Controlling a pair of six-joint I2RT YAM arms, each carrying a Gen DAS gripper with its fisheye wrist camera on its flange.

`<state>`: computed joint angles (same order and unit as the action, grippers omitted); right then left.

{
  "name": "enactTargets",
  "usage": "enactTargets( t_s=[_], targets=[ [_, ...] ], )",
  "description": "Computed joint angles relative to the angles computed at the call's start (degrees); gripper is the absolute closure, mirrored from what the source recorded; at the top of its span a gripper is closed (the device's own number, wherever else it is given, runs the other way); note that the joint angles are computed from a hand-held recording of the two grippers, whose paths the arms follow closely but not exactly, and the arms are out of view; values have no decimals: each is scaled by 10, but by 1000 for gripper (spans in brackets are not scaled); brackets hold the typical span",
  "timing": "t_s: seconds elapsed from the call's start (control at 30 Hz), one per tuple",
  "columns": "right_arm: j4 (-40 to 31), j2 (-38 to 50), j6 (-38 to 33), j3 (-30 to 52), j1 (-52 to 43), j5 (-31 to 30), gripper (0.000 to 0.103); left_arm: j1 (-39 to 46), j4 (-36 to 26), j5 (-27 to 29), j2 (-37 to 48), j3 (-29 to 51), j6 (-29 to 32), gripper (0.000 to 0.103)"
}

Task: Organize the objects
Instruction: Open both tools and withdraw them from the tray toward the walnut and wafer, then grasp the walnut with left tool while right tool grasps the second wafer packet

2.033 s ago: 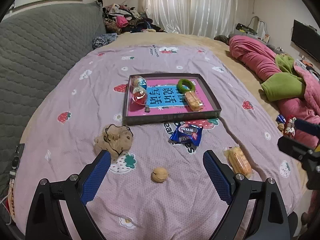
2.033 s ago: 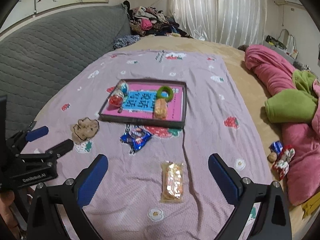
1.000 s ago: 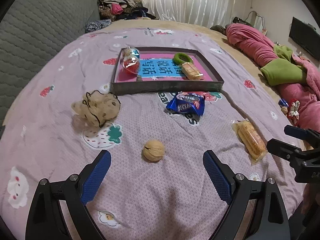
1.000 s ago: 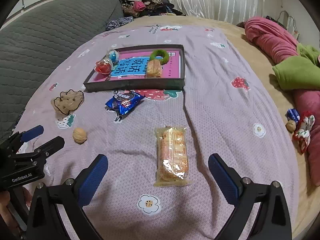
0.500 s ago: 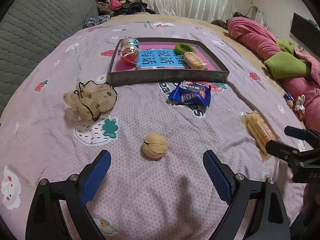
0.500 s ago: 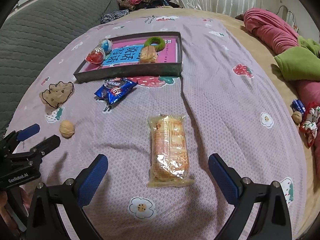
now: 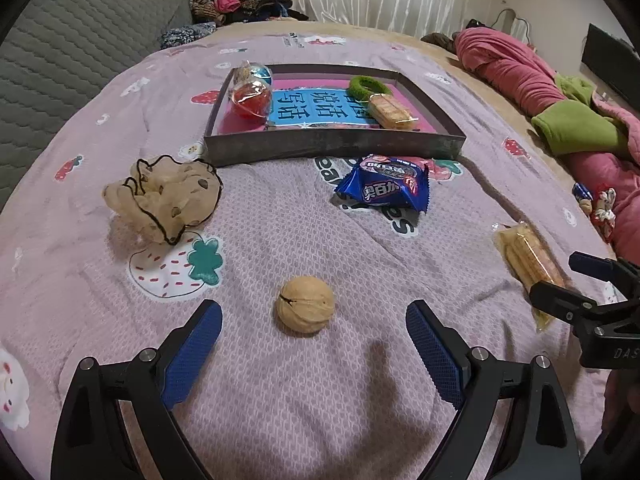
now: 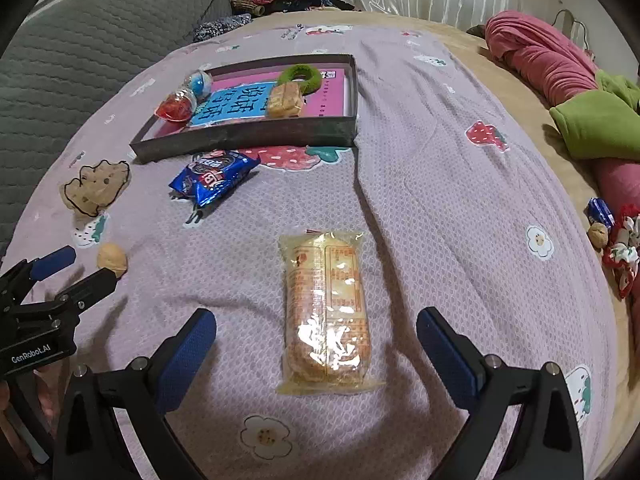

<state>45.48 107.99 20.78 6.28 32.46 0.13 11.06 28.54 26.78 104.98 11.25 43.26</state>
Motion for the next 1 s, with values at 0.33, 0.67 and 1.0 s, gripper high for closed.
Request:
enactTargets(
  t_s=[0.33, 0.67, 1.0],
  targets=[
    [32, 57, -6, 24, -9, -11, 2, -11, 20, -4, 48, 21, -9, 11],
    [64, 108, -4, 39, -9, -14, 12, -30, 45, -10, 81, 24, -14, 33],
    [78, 139, 7, 52, 2, -12, 29, -36, 36, -10, 102, 38, -17, 51]
  ],
)
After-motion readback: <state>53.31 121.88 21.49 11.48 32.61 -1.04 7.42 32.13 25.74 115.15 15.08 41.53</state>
